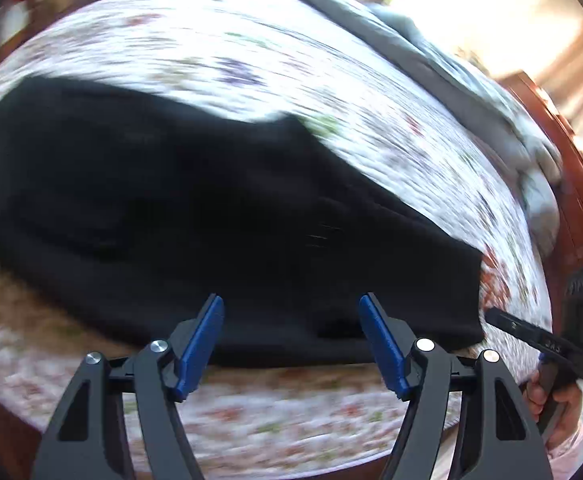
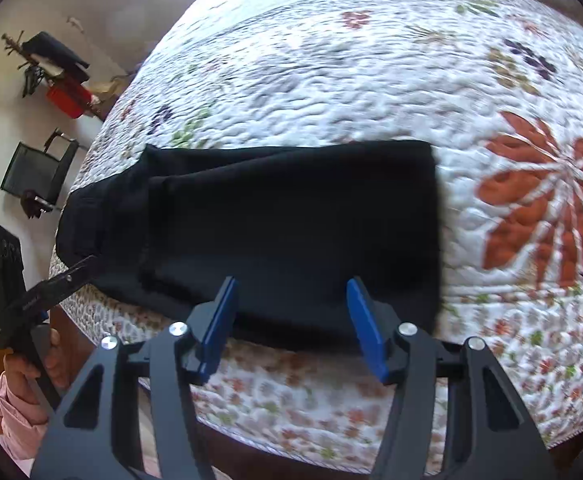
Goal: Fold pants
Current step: 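Release the pants with the left gripper and smooth the fold, then grasp the waistband end of the black sweatpants with the left gripper and lift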
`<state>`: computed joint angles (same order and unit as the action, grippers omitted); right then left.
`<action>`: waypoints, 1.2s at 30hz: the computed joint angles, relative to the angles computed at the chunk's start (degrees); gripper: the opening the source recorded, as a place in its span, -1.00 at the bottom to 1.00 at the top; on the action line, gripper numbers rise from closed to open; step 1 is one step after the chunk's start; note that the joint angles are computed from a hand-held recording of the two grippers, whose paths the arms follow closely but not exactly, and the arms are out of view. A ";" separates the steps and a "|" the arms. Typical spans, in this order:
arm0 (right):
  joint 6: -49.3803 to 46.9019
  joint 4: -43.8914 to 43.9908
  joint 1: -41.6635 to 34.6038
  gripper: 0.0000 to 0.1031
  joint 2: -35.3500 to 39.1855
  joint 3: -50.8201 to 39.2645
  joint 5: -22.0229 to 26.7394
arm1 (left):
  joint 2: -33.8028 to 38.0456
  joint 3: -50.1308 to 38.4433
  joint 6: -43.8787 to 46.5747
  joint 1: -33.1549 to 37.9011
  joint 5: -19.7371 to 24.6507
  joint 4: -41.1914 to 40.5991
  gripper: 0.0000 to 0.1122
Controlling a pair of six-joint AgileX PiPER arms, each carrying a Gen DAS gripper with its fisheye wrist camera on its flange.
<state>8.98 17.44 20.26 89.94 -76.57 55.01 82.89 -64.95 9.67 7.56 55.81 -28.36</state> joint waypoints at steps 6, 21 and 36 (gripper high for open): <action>4.93 -7.88 4.14 0.11 6.61 -5.92 2.37 | 1.11 -0.56 6.37 20.15 4.15 -0.19 0.30; 3.14 -8.04 3.83 0.23 8.87 -5.06 0.96 | 23.11 -14.65 6.84 37.61 8.88 -15.78 0.31; 0.25 -5.57 3.01 0.37 8.40 -3.25 -1.41 | 16.55 -13.37 5.80 30.92 -0.55 -15.68 -0.59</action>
